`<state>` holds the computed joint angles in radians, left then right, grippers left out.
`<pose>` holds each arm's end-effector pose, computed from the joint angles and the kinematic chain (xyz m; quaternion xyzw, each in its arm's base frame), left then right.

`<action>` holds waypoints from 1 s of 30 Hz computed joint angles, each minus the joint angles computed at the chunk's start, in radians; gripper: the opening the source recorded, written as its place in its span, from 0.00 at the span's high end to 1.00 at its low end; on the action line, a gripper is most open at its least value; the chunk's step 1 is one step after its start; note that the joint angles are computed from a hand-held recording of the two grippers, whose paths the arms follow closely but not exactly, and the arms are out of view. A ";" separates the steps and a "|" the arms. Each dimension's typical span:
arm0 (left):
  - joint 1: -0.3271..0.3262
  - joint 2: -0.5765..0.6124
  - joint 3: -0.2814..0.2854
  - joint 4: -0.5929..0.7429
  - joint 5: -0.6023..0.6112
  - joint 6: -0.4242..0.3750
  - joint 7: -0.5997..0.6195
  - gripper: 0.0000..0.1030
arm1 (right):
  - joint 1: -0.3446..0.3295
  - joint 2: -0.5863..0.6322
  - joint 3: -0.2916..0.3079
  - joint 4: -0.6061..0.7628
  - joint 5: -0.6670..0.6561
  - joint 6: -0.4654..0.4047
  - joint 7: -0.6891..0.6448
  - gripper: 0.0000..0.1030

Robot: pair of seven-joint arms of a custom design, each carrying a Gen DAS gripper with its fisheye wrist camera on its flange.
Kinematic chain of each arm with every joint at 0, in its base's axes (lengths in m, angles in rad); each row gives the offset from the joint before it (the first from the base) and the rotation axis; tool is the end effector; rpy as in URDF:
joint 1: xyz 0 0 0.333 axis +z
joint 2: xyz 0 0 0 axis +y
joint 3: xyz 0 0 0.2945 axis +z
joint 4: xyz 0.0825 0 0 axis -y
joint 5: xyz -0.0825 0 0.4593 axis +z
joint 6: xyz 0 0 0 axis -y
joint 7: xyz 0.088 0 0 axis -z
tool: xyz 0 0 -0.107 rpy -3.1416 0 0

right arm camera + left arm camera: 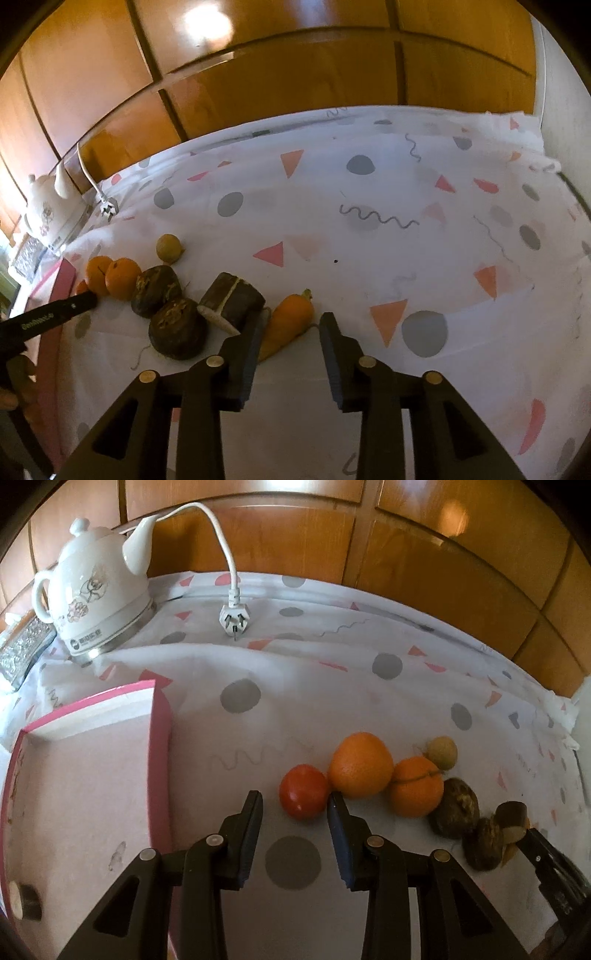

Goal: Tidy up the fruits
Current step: 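Grasp the red tomato with the left gripper while the right grasps the orange carrot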

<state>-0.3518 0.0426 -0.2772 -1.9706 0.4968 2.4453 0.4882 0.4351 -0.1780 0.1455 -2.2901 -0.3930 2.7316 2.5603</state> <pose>0.5429 -0.3926 0.4425 -0.7247 0.6286 -0.2222 0.1739 0.4911 0.3410 0.4315 -0.6371 0.6976 -0.1410 0.2960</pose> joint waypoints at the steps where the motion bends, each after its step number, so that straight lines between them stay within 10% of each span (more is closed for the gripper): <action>1: 0.001 0.001 0.000 -0.001 -0.006 0.008 0.007 0.75 | 0.002 0.005 -0.002 0.004 0.009 0.003 -0.004 0.69; 13: -0.023 -0.072 -0.024 -0.089 -0.053 0.078 0.037 0.76 | 0.009 0.009 0.008 0.016 -0.008 0.003 -0.054 0.93; 17: -0.043 -0.109 -0.034 -0.134 -0.078 0.103 0.044 0.76 | 0.019 0.007 -0.008 0.008 0.044 0.017 -0.086 0.93; 22: -0.063 -0.152 -0.042 -0.176 -0.086 0.129 0.043 0.76 | 0.017 0.017 -0.016 0.015 0.100 0.010 -0.086 0.69; 30: -0.078 -0.240 -0.043 -0.253 -0.084 0.163 0.023 0.76 | 0.022 0.059 -0.008 0.047 0.142 0.029 -0.129 0.83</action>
